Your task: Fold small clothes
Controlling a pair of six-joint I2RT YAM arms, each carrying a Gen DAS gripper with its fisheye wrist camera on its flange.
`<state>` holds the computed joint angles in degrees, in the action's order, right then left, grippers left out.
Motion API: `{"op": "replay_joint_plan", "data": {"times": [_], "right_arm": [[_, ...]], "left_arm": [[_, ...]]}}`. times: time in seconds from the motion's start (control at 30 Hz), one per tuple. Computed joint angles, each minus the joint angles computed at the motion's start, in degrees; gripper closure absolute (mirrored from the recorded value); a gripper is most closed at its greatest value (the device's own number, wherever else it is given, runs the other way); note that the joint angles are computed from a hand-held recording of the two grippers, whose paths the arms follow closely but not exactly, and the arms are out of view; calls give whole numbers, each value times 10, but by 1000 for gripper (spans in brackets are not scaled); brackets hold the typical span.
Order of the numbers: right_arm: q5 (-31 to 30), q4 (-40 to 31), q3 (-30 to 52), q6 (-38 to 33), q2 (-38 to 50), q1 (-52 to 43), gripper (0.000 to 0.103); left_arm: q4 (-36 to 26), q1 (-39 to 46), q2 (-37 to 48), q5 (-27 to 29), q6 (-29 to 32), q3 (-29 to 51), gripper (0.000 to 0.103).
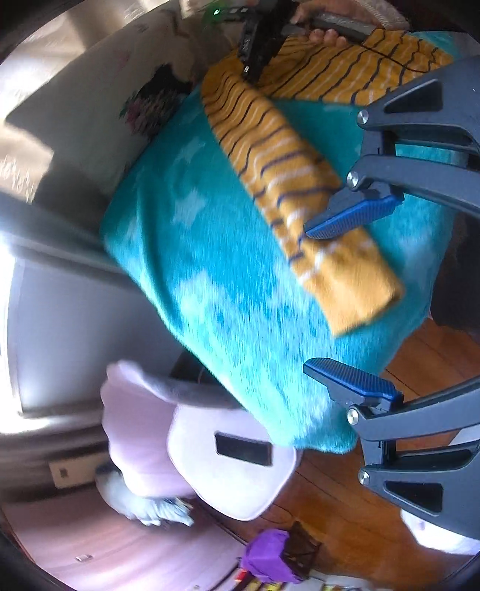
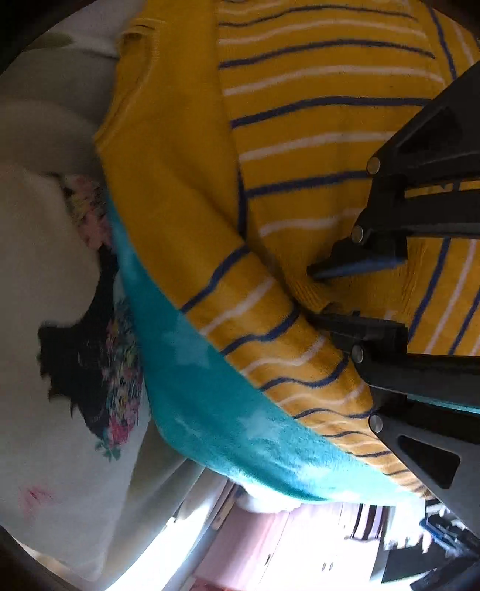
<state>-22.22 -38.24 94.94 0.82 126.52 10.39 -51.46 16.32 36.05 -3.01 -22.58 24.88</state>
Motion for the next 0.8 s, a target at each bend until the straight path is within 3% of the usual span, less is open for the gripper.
{"op": "replay_joint_plan", "data": {"times": [0.1, 0.17, 0.23, 0.33, 0.47, 0.53, 0.6, 0.7, 0.8], "right_arm": [[44, 33, -66, -10, -77, 40, 79], [57, 56, -115, -34, -135, 80, 73], [17, 44, -140, -47, -169, 112, 62], [-24, 40, -180, -64, -199, 169, 61], [-23, 42, -221, -106, -213, 264, 58], [-6, 51, -247, -150, -225, 321, 48], [13, 69, -270, -184, -234, 362, 44], [89, 133, -332, -216, -266, 438, 34], [160, 200, -360, -238, -255, 486, 34]], "left_arm": [[6, 121, 4, 47, 75, -9, 36], [16, 193, 18, 74, 119, -13, 36], [22, 238, 28, 90, 147, -16, 36], [22, 287, 31, 110, 175, -19, 36], [16, 360, 34, 133, 226, -22, 36], [13, 426, 45, 155, 268, -23, 36], [12, 485, 57, 171, 309, -21, 36], [13, 563, 69, 185, 365, -20, 36], [16, 614, 86, 198, 402, -17, 36]]}}
